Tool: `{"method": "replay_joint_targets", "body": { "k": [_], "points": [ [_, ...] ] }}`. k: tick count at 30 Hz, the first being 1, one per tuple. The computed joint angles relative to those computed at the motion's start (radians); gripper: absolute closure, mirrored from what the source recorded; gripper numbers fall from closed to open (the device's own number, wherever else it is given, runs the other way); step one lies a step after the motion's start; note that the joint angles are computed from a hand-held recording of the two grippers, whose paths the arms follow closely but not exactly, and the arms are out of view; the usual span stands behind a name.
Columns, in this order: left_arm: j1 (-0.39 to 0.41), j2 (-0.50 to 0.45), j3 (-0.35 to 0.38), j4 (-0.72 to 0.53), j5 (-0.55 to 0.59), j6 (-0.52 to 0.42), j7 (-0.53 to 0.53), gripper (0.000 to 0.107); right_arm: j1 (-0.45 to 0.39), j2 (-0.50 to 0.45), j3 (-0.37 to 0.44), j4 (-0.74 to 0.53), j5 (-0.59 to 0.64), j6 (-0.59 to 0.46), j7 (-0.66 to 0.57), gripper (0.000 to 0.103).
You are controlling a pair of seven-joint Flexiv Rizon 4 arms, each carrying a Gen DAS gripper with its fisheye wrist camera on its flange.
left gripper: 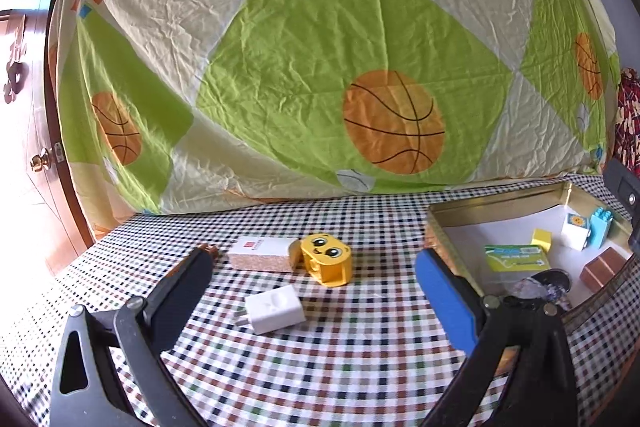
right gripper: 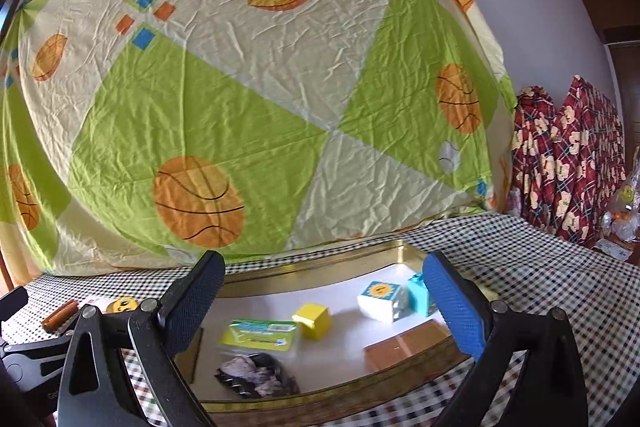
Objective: Organize rigid objects
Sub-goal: 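Withdraw both open tools from the tin toward the comb and white charger, then close the right tool on the white charger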
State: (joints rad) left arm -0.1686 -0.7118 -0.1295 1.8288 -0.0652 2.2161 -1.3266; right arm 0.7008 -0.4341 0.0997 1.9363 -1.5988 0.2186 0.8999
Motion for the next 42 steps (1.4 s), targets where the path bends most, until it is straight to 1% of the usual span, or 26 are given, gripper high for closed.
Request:
{"method": "replay_joint_targets", "body": {
  "k": [8,14,20,28,31,34,39,41,42],
  "points": [
    [0.078,-0.003,-0.018,-0.019,0.038,-0.042,-0.022,0.004,0.017,-0.067,-0.026,-0.096,-0.032,0.077,-0.042,0.002],
    [0.109,-0.008,0.003,-0.036,0.039,-0.058,-0.015,0.004,0.024,-0.12,-0.058,-0.178,-0.064,0.181,-0.081,0.002],
    [0.113,-0.026,0.047,-0.07,-0.013,-0.075,0.02,0.004,0.031,-0.182,-0.092,-0.276,-0.075,0.298,-0.131,0.002],
    [0.08,-0.062,0.126,-0.149,-0.175,-0.179,0.071,0.004,0.038,-0.263,-0.142,-0.407,-0.038,0.465,-0.254,0.002],
    [0.068,-0.08,0.15,-0.185,-0.214,-0.215,0.094,0.004,0.037,-0.302,-0.159,-0.467,0.006,0.535,-0.32,0.002],
    [0.065,-0.087,0.164,-0.211,-0.244,-0.279,0.112,0.004,0.025,-0.347,-0.171,-0.532,0.076,0.633,-0.411,0.002],
    [0.081,-0.093,0.166,-0.261,-0.272,-0.442,0.1,0.005,0.001,-0.438,-0.164,-0.656,0.248,0.773,-0.598,0.002],
    [0.104,-0.096,0.146,-0.277,-0.263,-0.489,0.09,0.005,-0.008,-0.489,-0.132,-0.727,0.365,0.777,-0.741,0.004],
    [0.111,-0.099,0.14,-0.286,-0.256,-0.5,0.084,0.005,-0.011,-0.508,-0.121,-0.754,0.409,0.78,-0.795,0.009]
  ]
}}
